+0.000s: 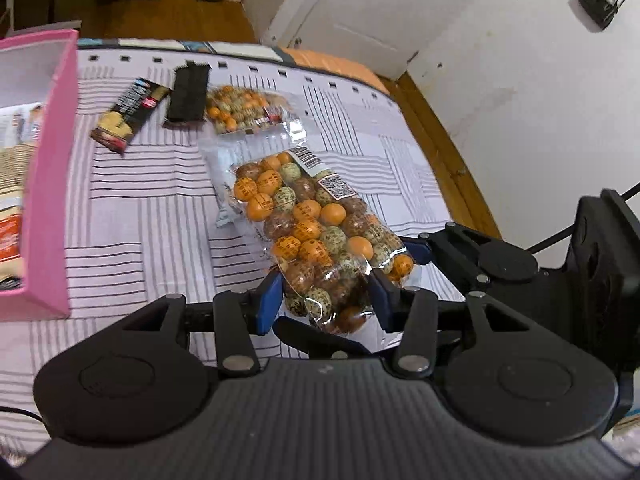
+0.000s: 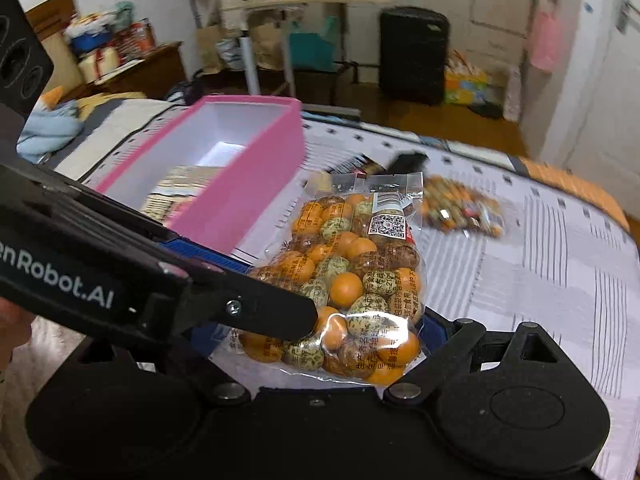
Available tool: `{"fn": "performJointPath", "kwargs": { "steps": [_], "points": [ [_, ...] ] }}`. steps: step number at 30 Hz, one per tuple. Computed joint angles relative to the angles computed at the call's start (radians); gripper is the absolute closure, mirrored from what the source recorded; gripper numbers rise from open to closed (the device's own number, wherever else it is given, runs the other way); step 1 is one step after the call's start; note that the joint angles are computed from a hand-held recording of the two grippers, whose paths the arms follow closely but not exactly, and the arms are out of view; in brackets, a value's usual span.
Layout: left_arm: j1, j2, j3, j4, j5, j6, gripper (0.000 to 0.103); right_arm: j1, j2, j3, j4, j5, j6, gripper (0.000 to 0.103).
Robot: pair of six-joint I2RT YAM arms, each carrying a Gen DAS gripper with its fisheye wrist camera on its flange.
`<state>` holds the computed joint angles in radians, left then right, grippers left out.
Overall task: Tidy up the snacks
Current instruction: 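Carry the nut bag into the pink box and open the left gripper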
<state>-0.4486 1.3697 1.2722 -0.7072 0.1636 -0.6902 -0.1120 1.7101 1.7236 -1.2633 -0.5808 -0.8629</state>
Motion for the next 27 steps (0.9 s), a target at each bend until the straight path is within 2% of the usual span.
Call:
{"fn": "performJointPath", "kwargs": {
  "steps": [6,12,16,21,27],
  "points": [
    [0.017,-0.153,-0.027,-0.062,-0.066,-0.018,0.058,0.077,-0.038,0.035,-0.009,-0.028,-0.037,0.007],
    [0.057,-0.267,-0.083,-0.091,-0.147,0.007,0.057,0.150,-0.039,-0.043,0.099,-0.136,0.000,0.007],
    [0.116,-0.335,-0.140,-0.108,-0.180,0.032,0.057,0.240,-0.036,-0.096,0.203,-0.161,0.059,0.007],
    [0.286,-0.377,-0.168,-0.135,-0.130,0.106,0.057,0.354,0.000,-0.120,0.333,-0.176,0.129,0.007],
    [0.499,-0.350,-0.218,-0.089,-0.061,0.185,0.055,0.470,0.112,-0.064,0.406,-0.126,0.224,0.007]
  ]
}}
